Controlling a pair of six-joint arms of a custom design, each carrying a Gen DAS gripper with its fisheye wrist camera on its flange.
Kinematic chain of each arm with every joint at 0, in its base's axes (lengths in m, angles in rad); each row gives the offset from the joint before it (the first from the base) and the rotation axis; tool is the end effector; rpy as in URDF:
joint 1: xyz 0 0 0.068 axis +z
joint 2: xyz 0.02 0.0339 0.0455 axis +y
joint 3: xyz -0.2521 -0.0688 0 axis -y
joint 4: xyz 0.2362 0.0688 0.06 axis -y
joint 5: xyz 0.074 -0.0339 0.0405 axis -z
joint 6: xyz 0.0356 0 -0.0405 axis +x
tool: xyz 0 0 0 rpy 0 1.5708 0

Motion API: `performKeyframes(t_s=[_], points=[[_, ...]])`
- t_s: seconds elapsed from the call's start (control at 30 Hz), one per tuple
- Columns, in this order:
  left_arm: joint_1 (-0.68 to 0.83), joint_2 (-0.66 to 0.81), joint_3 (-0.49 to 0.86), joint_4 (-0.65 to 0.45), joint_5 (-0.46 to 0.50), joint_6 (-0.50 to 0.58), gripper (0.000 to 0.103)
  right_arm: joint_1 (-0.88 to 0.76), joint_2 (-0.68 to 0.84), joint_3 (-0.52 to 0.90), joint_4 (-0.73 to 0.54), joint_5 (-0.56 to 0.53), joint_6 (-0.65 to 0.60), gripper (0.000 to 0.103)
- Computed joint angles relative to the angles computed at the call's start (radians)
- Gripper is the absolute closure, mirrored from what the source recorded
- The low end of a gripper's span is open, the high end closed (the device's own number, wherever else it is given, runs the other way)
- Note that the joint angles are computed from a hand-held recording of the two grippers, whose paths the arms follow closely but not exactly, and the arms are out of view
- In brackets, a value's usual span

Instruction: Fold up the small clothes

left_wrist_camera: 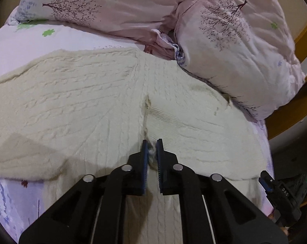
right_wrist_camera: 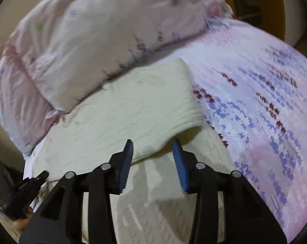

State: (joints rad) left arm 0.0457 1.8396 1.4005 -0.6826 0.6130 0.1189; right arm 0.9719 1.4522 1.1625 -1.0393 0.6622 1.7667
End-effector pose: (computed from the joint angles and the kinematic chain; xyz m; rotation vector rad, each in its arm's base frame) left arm 0.3716 -0.0035 0.2175 0.2774 2.5410 -0.7562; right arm 0.1636 0.2008 0.2547 1.0403 2.2146 0.1228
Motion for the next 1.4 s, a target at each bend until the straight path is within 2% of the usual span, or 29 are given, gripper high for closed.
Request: performKeyframes(t_s=[0.07, 0.13, 0.27, 0.4, 0.57, 0.73, 0.77, 0.83, 0.93, 1.03, 1.2, 1.4], points=[[0.045, -0.037, -0.021, -0.025, 0.033, 0.048, 0.075, 0.038, 0.017, 0.050, -0.031, 0.039, -0.013, 0.055], [0.134, -0.090, -0.058, -0.046, 0.079, 0.099, 0.042, 0.062, 0.035, 0.087, -0.036, 0.064, -0.049, 0.051], [0.390, -0.094, -0.042, -0.142, 0.174, 0.211, 0.039, 0.059, 0.054, 0.109, 0.053, 0.023, -0.167, 0.051], [0.614, 0.038, 0.086, -0.191, 0.189, 0.163, 0.040, 0.045, 0.081, 0.108, 0.155, -0.035, -0.253, 0.051], [0.729, 0.217, 0.264, -0.252, 0.244, 0.033, 0.046, 0.048, 0.131, 0.142, 0.223, -0.082, -0.306, 0.051], [0.741, 0.277, 0.305, -0.204, 0.322, -0.161, 0.053, 0.063, 0.139, 0.161, 0.217, -0.074, -0.312, 0.051], [0.736, 0.277, 0.296, -0.175, 0.321, -0.209, 0.057, 0.064, 0.136, 0.161, 0.214, -0.072, -0.311, 0.050], [0.741, 0.315, 0.332, -0.161, 0.334, -0.271, 0.073, 0.064, 0.132, 0.160, 0.211, -0.071, -0.312, 0.049], [0.744, 0.356, 0.387, -0.181, 0.331, -0.297, 0.090, 0.066, 0.119, 0.150, 0.205, -0.066, -0.308, 0.049], [0.725, 0.310, 0.372, -0.135, 0.323, -0.311, 0.095, 0.068, 0.106, 0.138, 0.204, -0.058, -0.306, 0.049], [0.643, 0.177, 0.314, -0.011, 0.358, -0.368, 0.096, 0.077, 0.090, 0.133, 0.195, -0.034, -0.307, 0.045], [0.410, -0.008, 0.174, 0.116, 0.381, -0.381, 0.097, 0.090, 0.072, 0.127, 0.160, -0.014, -0.280, 0.044]])
